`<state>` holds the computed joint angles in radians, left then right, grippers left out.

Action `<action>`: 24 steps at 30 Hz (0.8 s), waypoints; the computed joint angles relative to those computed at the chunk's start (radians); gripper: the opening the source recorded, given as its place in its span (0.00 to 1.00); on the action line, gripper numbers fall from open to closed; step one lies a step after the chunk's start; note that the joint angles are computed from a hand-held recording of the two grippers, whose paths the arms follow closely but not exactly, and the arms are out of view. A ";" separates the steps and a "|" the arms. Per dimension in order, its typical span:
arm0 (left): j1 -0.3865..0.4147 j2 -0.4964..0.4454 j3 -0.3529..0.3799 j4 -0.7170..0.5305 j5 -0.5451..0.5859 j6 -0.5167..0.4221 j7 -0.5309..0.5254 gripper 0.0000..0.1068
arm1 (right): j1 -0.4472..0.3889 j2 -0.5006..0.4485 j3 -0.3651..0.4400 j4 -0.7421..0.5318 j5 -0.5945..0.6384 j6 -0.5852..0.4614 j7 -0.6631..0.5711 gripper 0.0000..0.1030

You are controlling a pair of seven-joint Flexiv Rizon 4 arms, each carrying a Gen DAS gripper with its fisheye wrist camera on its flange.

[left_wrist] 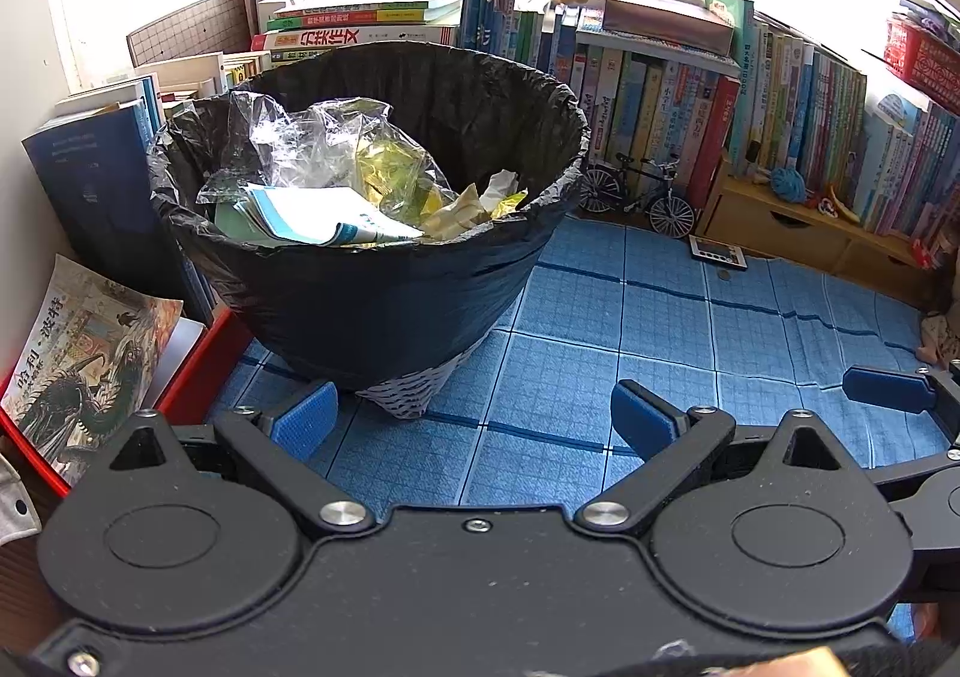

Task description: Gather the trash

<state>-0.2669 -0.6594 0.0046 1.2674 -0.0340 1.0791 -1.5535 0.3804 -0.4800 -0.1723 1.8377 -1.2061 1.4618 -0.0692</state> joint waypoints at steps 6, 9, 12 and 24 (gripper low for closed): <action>0.001 -0.001 -0.002 0.000 -0.002 -0.003 0.002 0.91 | -0.002 0.000 0.003 0.000 0.002 0.000 -0.002 1.00; 0.002 -0.001 -0.004 0.002 -0.003 -0.003 0.004 0.91 | -0.002 0.000 0.004 0.001 0.005 -0.002 -0.004 1.00; 0.003 -0.002 -0.006 0.004 -0.005 -0.006 0.007 0.91 | -0.002 0.000 0.004 0.001 0.008 -0.002 -0.007 1.00; 0.001 -0.005 -0.002 -0.003 0.000 -0.011 0.008 0.92 | 0.003 0.001 0.000 0.006 0.006 0.000 -0.003 1.00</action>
<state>-0.2662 -0.6640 0.0026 1.2641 -0.0341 1.0684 -1.5457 0.3833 -0.4793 -0.1722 1.8439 -1.2002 1.4618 -0.0718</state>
